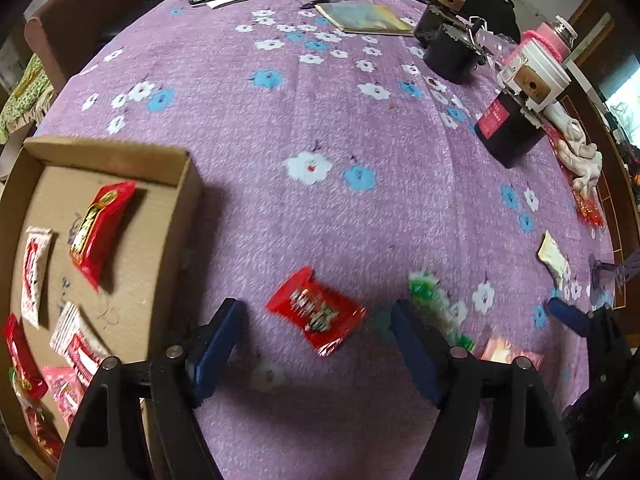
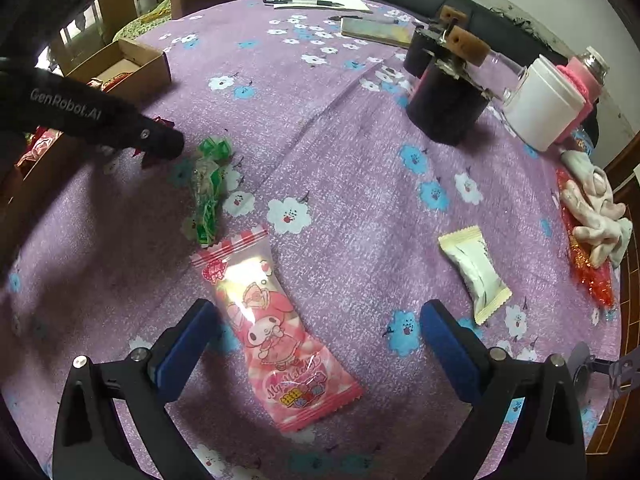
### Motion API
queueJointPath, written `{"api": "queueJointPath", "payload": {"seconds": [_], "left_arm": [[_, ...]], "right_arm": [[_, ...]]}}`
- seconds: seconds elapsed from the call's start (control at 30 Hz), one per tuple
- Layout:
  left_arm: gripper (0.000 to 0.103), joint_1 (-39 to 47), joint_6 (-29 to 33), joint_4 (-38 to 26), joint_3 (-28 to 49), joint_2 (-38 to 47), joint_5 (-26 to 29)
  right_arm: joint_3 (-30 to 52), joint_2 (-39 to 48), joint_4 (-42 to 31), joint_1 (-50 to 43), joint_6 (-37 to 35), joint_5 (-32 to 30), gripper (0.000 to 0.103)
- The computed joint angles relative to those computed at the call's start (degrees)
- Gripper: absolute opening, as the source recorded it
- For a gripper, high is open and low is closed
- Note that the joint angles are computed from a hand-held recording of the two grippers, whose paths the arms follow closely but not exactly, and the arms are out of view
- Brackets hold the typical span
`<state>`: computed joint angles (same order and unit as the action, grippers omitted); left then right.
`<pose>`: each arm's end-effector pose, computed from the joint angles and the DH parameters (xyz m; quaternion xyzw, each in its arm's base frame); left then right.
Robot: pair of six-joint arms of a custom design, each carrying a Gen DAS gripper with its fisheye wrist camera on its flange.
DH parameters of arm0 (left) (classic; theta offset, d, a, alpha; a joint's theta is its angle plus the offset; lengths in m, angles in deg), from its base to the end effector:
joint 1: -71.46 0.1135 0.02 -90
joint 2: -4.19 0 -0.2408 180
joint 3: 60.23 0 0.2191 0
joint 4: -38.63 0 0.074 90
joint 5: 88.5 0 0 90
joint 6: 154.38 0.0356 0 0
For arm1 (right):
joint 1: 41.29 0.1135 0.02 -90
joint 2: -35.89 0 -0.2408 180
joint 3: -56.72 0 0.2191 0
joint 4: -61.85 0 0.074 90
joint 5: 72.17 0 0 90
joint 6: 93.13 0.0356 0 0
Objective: Organize snacks
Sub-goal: 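Grasp the small red candy with left tool while right tool grasps pink packet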
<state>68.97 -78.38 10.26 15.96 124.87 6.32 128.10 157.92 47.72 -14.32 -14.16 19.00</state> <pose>0.3310 -0.0174 0.0624 -0.0928 0.9836 -0.0625 0.1414 0.2974 0.1505 0.0491 -0.3156 0.9234 0.0204 0.2176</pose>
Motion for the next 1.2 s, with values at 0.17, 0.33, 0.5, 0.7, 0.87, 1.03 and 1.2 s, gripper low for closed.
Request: {"api": "queueJointPath", "payload": {"seconds": [0.17, 0.33, 0.5, 0.7, 0.87, 1.03, 1.2], "left_arm": [[0.086, 0.3, -0.3, 0.4, 1.7, 1.3, 1.4], [0.086, 1.3, 0.4, 1.2, 1.5, 1.3, 3.2], [0.084, 1.8, 1.8, 1.9, 0.0, 0.3, 4.5], [0.084, 1.6, 1.8, 1.9, -0.7, -0.2, 4.4], [0.085, 1.9, 1.5, 1.3, 0.3, 0.3, 4.9], [0.087, 2.0, 2.9, 1.0, 0.4, 0.3, 5.8], [0.091, 1.9, 3.5, 0.0, 1.5, 1.0, 6.9]], "right_arm": [[0.7, 0.6, -0.2, -0.3, 0.4, -1.2, 0.102], [0.8, 1.1, 0.5, -1.0, 3.1, -4.6, 0.088], [-2.5, -1.9, 3.1, -0.1, 3.5, -2.5, 0.075], [-13.2, -10.5, 14.9, 0.4, 0.7, 3.8, 0.103], [-6.7, -5.6, 8.4, -0.2, 2.4, 2.7, 0.103], [-2.1, -1.0, 3.8, -0.6, 3.7, -0.6, 0.103], [0.3, 1.4, 1.0, 0.3, 6.2, -1.7, 0.103]]}}
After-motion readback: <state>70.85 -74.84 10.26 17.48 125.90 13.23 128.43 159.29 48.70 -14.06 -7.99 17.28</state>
